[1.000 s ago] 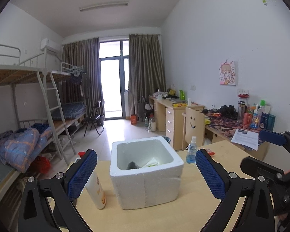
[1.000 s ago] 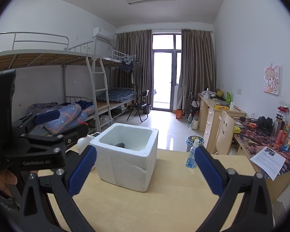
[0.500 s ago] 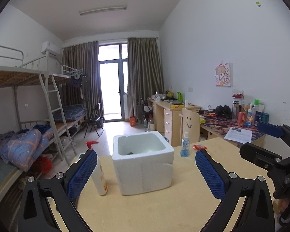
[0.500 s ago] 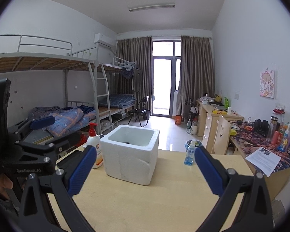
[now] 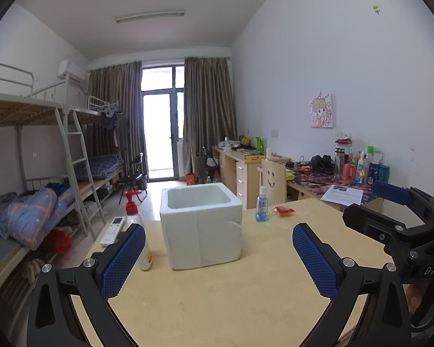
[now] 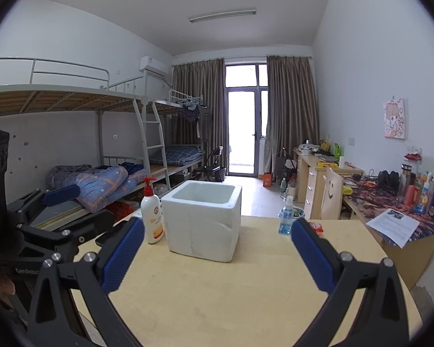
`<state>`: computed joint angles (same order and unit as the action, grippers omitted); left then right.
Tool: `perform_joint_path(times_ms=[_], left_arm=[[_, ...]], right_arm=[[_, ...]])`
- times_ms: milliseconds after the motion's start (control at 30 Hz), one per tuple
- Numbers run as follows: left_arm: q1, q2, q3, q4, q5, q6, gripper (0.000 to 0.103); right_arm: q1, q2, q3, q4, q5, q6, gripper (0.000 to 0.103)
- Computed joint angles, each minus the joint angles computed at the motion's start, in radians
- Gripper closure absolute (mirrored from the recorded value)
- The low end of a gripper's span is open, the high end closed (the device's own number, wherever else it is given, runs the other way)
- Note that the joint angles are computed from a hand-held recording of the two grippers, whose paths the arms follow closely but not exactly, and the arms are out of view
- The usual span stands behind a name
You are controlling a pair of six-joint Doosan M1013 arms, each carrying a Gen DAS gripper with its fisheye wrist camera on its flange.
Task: Organize soft objects
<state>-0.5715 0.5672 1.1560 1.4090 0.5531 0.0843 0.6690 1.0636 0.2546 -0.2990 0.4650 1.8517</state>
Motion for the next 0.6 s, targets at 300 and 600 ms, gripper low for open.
perform_joint_path(times_ms=[300,600], left_arm=[[-0.011,-0.008,0.061,0.1,0.019,-0.148,0.001],[-0.02,-0.023,0.127,0.174,0.067,-0.259,0.001]], right_arm=[[0.009,-0.065,0.165,-0.105,-0.077,0.115,0.001],[0.008,-0.096,0.26,-0.049,-0.109,0.123,0.001]])
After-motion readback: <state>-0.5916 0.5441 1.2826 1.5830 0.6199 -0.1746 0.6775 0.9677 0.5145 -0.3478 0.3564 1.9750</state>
